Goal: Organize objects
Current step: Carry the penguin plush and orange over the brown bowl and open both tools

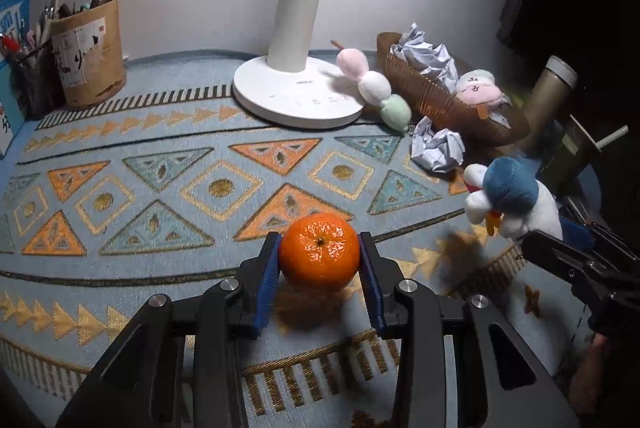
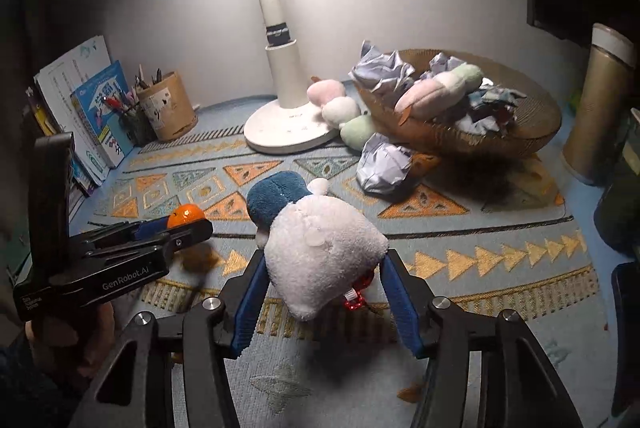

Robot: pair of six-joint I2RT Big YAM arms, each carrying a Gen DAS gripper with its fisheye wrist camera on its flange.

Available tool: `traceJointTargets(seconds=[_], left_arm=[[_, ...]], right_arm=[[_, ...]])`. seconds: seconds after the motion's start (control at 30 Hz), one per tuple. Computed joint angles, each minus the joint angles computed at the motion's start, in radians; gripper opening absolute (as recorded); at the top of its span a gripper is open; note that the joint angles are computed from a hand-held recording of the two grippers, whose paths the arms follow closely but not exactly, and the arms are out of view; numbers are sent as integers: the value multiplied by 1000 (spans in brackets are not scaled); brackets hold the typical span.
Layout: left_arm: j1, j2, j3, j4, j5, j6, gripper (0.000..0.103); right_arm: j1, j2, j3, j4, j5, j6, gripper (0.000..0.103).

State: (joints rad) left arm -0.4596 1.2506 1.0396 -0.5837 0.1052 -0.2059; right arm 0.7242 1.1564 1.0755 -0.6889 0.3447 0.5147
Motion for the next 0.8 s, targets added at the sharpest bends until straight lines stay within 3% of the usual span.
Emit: traceJointTargets(seconds=[0.1, 0.27, 0.4, 0.57, 0.63, 0.7, 0.8], left_arm=[[-22, 36, 106, -3, 24, 21, 34], [-68, 176, 331, 16, 46, 54, 34], [-93, 320, 497, 10, 55, 70, 34], [-112, 460, 641, -7, 62, 112, 35], [-116, 494, 672, 8, 71, 133, 51], [-114, 513, 695, 4, 64, 125, 92], [-101, 470, 639, 47, 52, 110, 93]], right_arm=[[-72, -46, 24, 9, 47, 5, 56], [-288, -22, 109, 15, -25, 89, 56], [-394, 78, 193, 22, -101, 101, 56], [-444, 206, 287, 36, -167, 103, 57], [-458, 254, 319, 42, -217, 70, 65], [-470, 282, 338, 14, -253, 62, 68], [-463, 234, 283, 38, -276, 55, 68]])
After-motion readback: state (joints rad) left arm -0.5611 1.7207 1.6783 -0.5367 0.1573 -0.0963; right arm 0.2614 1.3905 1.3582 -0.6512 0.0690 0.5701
